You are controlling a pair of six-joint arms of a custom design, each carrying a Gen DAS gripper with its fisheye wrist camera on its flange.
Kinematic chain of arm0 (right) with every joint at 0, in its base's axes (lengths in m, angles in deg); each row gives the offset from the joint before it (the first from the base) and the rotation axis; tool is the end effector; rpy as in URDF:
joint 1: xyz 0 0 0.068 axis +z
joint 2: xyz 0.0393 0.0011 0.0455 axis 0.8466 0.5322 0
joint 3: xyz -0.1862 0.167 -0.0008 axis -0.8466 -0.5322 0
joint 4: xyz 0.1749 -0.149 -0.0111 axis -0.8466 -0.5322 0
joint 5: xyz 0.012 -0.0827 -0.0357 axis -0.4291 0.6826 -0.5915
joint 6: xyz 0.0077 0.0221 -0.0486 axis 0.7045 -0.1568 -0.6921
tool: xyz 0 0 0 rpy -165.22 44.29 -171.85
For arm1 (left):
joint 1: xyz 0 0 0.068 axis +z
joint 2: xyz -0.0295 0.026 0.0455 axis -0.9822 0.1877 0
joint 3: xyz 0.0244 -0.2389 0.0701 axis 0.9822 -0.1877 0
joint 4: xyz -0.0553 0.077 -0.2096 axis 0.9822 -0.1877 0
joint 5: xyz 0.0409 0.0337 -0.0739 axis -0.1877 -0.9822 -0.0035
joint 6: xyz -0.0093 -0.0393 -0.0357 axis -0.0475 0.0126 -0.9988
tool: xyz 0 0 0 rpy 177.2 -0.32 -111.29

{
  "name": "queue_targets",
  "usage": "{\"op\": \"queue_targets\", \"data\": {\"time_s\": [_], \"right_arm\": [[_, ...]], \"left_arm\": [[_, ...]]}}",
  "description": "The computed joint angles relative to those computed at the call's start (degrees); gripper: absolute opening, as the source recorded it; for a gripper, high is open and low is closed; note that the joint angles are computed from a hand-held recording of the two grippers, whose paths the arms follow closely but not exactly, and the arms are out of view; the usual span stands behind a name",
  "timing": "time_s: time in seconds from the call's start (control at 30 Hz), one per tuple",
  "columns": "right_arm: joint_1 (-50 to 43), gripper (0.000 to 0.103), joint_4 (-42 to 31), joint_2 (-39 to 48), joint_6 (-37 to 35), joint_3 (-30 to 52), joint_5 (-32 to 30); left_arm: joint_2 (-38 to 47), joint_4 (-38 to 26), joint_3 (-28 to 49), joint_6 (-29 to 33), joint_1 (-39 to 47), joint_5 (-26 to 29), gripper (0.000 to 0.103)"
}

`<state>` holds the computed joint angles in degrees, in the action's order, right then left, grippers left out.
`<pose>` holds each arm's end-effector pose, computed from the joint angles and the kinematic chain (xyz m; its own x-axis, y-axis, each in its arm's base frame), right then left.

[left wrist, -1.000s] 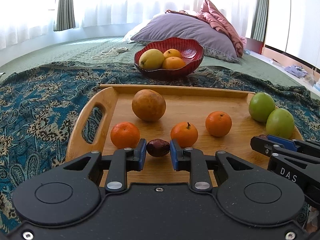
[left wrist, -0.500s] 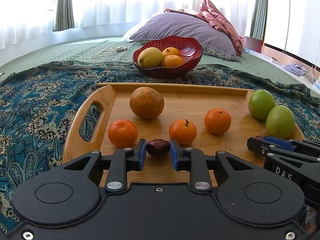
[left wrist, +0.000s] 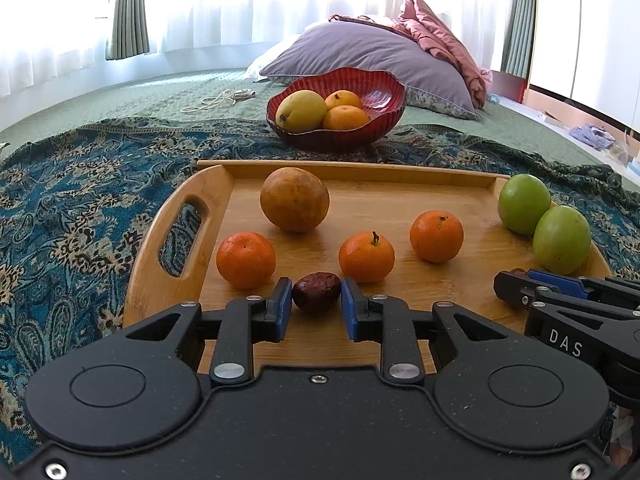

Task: Organize fruits
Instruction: 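Carry the date with the left tool while the right tool carries its date over the tray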

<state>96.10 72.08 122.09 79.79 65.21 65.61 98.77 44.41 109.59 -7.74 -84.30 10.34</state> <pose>0.2782 0.1935 0.0636 -0.5027 0.1295 -0.8547 0.1087 0.9903 0.0861 0.3162 -0.0330 0.0746 -0.5552 0.0974 -0.8260 0.2228 0.9743 -0.0348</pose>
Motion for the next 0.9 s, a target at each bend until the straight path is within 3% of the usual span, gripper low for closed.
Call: {"op": "queue_targets", "data": {"time_s": [0.67, 0.9], "right_arm": [[0.63, 0.032, -1.39, -0.92, -0.04, -0.03, 0.59], [1.55, 0.032, -1.84, -3.31, -0.15, -1.69, 1.47]], "left_arm": [[-2.41, -1.57, -1.32, 0.86, 0.88, 1.17, 0.025], [-5.35, -2.15, -3.06, 1.23, 1.42, 2.17, 0.035]]}}
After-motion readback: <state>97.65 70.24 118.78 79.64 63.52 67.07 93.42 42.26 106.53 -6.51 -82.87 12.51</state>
